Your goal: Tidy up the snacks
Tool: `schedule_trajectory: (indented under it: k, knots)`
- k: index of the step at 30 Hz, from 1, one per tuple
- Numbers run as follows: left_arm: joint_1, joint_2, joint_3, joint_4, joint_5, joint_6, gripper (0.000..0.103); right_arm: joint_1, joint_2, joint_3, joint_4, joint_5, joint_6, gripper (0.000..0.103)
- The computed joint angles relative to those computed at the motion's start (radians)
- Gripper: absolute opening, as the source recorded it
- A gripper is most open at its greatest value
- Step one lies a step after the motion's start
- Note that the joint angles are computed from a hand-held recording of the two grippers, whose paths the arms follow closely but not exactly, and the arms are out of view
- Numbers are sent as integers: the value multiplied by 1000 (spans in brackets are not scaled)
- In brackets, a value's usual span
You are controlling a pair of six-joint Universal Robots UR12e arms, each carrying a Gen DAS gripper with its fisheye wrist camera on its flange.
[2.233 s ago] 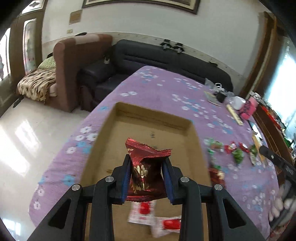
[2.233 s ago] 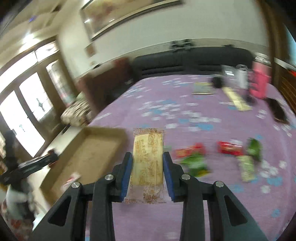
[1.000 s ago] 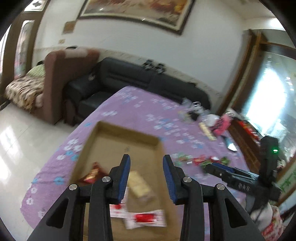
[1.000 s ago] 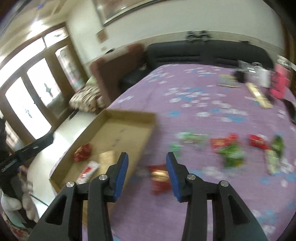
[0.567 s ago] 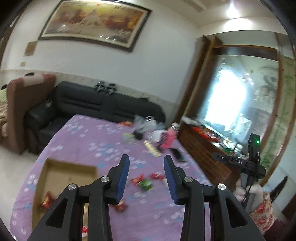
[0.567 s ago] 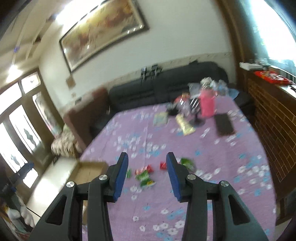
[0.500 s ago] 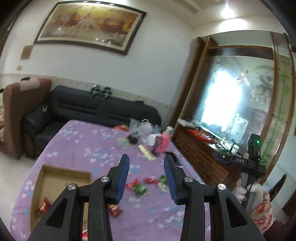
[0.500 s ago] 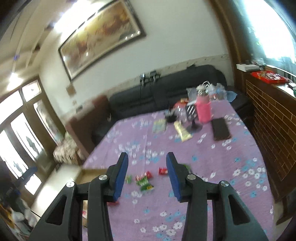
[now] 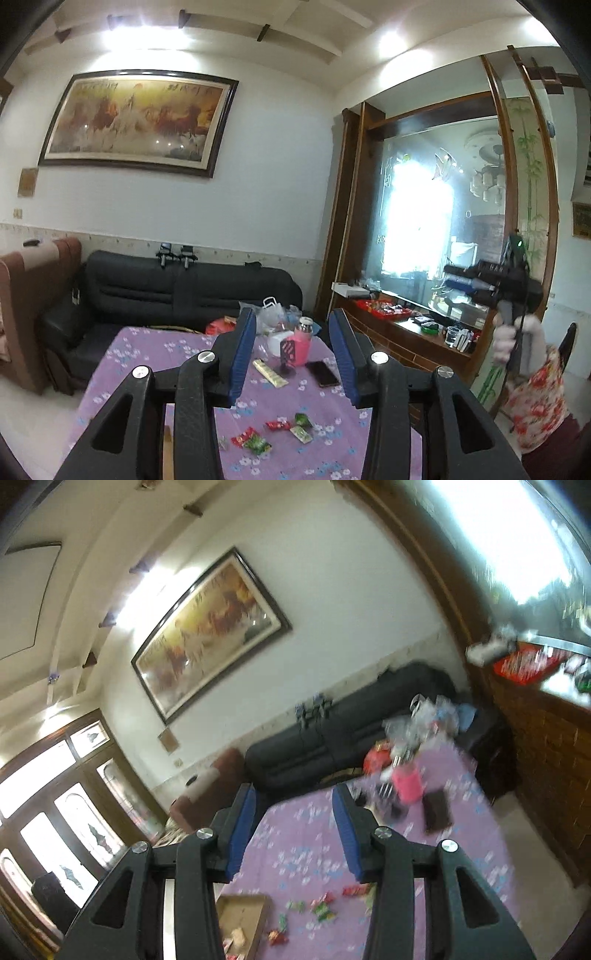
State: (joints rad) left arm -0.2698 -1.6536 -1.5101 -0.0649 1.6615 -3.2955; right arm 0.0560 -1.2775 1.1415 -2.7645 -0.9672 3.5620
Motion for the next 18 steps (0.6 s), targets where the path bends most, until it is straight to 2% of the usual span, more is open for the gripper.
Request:
schedule_trajectory:
  k: [4,7,12,16,18]
  knots:
    - [-7,-3,62,-64,50,34,43,-7,-5,-57,-2,-88,-16,46]
    - [-1,6,103,-131,68,19,43,-11,-6,-101,33,-142,-31,46]
    - [-2,-12,267,-249,233,30,43,-5,-17,-183,122,-268,-117,47]
    - [6,-35,415,-367,351,26,44,22,3,-284,194,-449,-202,48]
    - [-2,-56,484,-393,476,49,46,45,29,-349,228,-568,-261,51]
